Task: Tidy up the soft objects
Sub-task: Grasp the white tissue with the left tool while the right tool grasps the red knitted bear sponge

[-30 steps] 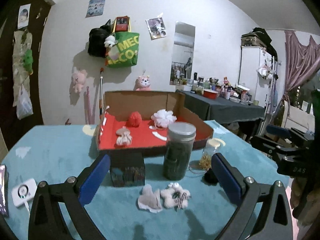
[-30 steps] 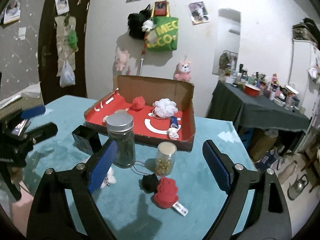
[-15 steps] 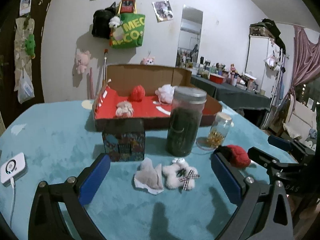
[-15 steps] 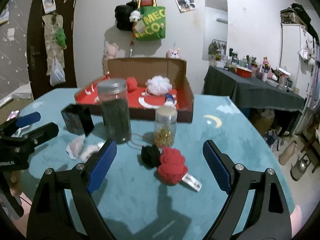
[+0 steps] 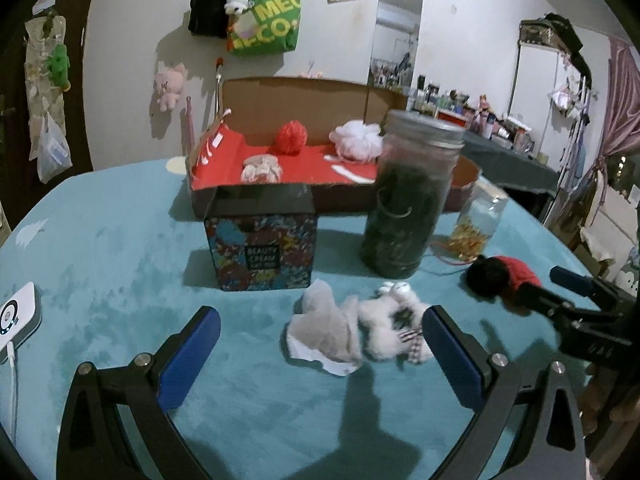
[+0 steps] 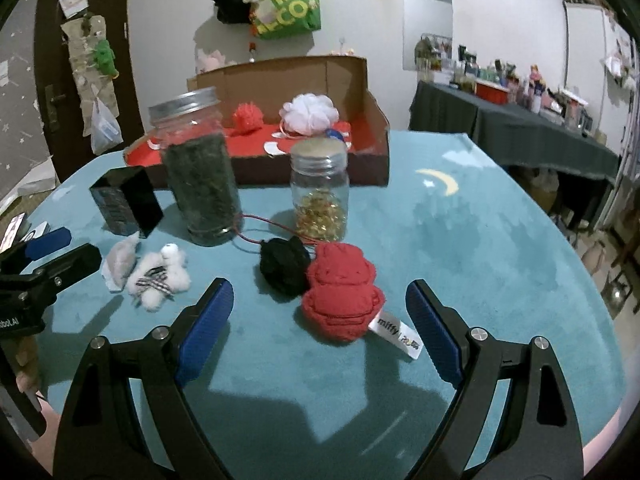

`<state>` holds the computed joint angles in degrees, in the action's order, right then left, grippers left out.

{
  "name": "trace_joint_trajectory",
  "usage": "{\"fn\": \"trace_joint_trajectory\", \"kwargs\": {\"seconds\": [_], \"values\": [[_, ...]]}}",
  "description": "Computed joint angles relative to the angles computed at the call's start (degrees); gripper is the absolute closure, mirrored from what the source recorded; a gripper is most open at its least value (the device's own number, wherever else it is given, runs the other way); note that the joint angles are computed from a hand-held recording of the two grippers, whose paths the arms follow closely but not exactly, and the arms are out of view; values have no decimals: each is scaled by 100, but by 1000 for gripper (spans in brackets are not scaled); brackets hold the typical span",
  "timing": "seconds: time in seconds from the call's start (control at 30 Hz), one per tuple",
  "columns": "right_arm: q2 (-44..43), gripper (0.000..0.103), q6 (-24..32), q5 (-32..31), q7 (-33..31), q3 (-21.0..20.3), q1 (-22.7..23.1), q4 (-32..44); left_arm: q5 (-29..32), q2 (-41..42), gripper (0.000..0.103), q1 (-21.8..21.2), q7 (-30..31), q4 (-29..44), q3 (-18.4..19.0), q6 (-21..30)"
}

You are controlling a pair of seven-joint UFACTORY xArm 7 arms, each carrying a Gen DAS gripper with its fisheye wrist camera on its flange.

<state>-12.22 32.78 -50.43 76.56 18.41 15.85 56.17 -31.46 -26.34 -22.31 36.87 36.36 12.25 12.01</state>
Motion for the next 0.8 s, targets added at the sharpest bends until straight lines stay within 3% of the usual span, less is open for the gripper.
{"fn": "trace_joint_trajectory", "kwargs": {"seconds": [0.13,0.23,0.3,0.37,0.4,0.43,0.5,0.63,0.8], "values": [[35,15,-116,265,-208,-128,-19,-31,153,308,14,272,-136,308,-97,462],[23,17,-381,658,-477,-279,-27,-125,81,497,35,420,-63,492,-134,788],[23,25,-558,979,-686,-358,-46,-180,-216,634,62,399,211,697,-4,1308],[29,53,-718,1339,-940,-427,-55,-253,-466,642,71,443,424,745,-12,1490],[33,61,-887,1659,-1174,-516,-22,-325,-520,615,78,496,495,721,-79,1463],[11,63,-1159,2037,-1434,-627,25,-454,-559,582,80,547,588,688,-149,1436],[-78,65,-1420,2183,-1496,-567,-104,-603,-585,487,81,676,649,585,-336,1293],[-407,65,-1699,1702,-906,-100,-679,-787,-726,293,82,669,786,479,-393,1122],[-696,65,-1949,1472,-656,256,-1095,-848,-1101,75,82,417,1082,524,-198,1303]]}}
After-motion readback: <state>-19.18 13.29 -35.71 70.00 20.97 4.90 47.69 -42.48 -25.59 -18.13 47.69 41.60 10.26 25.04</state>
